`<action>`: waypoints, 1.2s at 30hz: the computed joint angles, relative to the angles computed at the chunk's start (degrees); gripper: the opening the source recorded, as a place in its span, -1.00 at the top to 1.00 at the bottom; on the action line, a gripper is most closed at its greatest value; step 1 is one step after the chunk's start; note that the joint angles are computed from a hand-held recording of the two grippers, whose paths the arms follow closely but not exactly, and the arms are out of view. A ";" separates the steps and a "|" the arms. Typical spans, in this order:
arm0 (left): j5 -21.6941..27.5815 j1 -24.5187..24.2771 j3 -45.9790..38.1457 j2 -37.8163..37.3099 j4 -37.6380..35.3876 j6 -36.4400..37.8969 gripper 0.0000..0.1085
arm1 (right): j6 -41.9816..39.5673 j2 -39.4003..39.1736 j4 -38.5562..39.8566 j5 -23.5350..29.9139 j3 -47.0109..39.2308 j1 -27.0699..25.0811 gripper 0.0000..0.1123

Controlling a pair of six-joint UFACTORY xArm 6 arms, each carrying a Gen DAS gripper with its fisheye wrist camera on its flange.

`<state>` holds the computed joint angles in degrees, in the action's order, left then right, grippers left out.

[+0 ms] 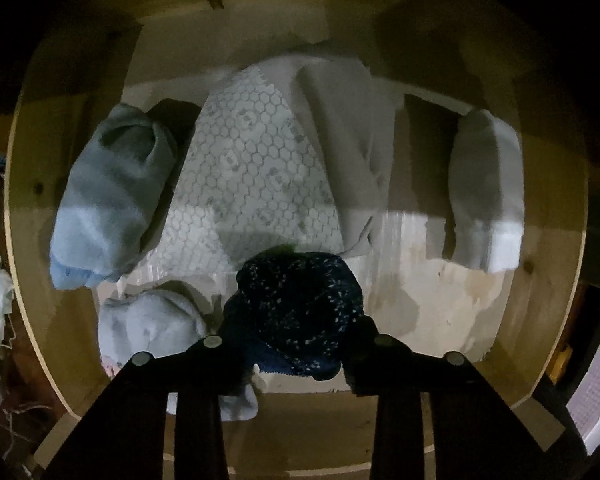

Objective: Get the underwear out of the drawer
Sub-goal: 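Lift the navy sock from the drawer with left tool while right holds red sock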

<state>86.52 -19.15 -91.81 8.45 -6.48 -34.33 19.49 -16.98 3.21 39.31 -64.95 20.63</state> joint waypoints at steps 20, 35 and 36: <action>-2.91 -1.59 11.57 -17.78 2.68 -2.79 0.50 | 0.70 -0.02 -2.45 1.10 -0.34 0.91 0.48; -2.19 -9.17 11.39 -28.97 15.16 -5.17 0.50 | 1.31 0.36 -4.44 1.94 -0.85 1.69 0.48; -1.69 -9.19 10.78 -29.65 15.72 -4.97 0.50 | 1.37 0.34 -4.49 1.98 -0.83 1.71 0.48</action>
